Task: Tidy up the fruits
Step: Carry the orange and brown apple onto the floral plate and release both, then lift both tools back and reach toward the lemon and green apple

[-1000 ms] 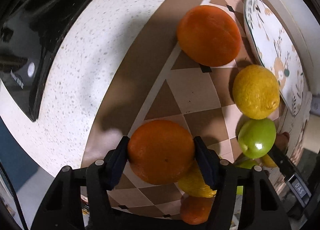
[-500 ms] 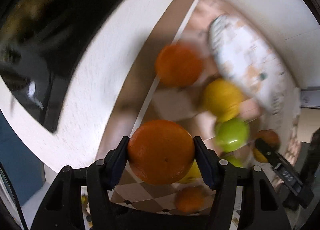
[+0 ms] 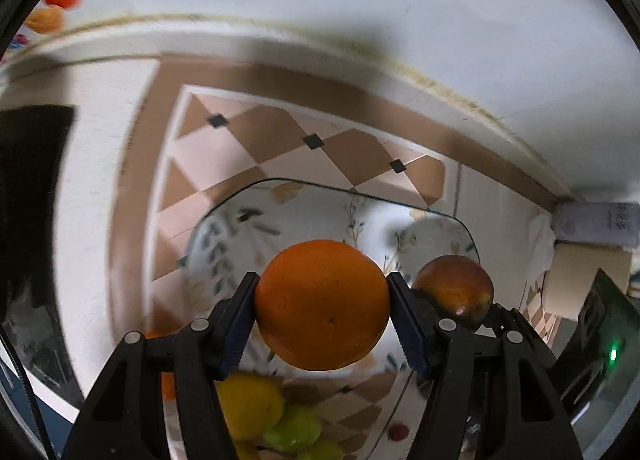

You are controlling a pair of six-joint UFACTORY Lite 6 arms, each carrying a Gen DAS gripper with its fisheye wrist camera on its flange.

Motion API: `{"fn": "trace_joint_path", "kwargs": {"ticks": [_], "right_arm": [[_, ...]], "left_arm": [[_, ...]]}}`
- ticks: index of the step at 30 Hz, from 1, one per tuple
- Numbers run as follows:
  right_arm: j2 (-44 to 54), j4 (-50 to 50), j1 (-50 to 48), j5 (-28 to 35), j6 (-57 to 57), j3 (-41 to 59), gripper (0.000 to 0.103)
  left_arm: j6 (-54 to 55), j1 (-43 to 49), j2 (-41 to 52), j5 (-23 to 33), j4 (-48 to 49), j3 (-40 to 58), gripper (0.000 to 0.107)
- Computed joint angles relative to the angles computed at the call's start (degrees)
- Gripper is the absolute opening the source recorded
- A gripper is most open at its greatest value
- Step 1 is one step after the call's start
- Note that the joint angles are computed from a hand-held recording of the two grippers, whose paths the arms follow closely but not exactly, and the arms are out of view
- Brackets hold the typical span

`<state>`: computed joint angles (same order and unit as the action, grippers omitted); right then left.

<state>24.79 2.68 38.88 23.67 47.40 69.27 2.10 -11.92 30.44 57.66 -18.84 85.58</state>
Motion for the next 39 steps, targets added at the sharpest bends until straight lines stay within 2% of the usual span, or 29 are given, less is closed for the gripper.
{"fn": "trace_joint_path", "kwargs": {"ticks": [5, 11, 17, 18, 19, 20, 21, 24, 26, 30, 35, 39], "right_arm": [[7.0, 4.4, -3.1, 1.5, -9.2, 4.8, 0.068], [8.3, 9.8, -4.6, 0.6, -16.2, 4.7, 0.068], [13.3, 12.0, -5.0, 3.6, -18.6, 11.4, 0.069], [12.8, 13.0, -5.2, 3.5, -19.4, 10.8, 0.071], [12.8, 13.4, -5.3, 3.6, -19.5, 10.9, 0.073], [12.3, 13.7, -5.4, 4.0, -19.5, 10.7, 0.082], [11.5, 13.6, -5.6, 4.2, -19.1, 10.0, 0.089], [9.1, 11.9, -5.8, 6.4, -16.2, 8.1, 0.096], [7.0, 11.8, -5.9, 6.9, -15.3, 6.0, 0.096], [-0.1, 5.6, -4.0, 7.5, -6.5, 0.0, 0.096], [-9.2, -3.6, -0.1, 13.5, 7.7, -5.5, 0.096], [-16.5, -6.9, 3.8, 17.5, 14.9, -8.9, 0.096]], "left_arm": [[-1.6, -0.7, 8.4, 1.9, 0.4, 6.3, 0.061], [-2.9, -0.9, 11.8, 1.8, 1.8, 8.2, 0.061], [-3.2, -1.2, 13.2, 2.4, 2.8, 9.5, 0.062], [-3.3, -1.5, 13.6, 2.1, 2.9, 9.8, 0.065], [-3.4, -1.7, 13.3, 1.7, 3.0, 9.7, 0.074], [-4.0, -2.5, 12.9, 0.9, 3.0, 9.6, 0.080], [-4.1, -2.6, 12.1, 0.7, 3.2, 9.4, 0.088], [-5.2, -2.7, 8.7, 0.2, 5.5, 7.2, 0.089], [-4.5, -2.5, 4.8, -0.9, 6.4, 3.5, 0.089], [-6.7, -3.9, -4.8, -3.8, 12.0, -5.9, 0.089], [-11.4, -5.2, -19.1, -6.1, 19.5, -19.0, 0.089], [-11.7, -5.3, -27.1, -5.8, 23.4, -23.5, 0.089]]}}
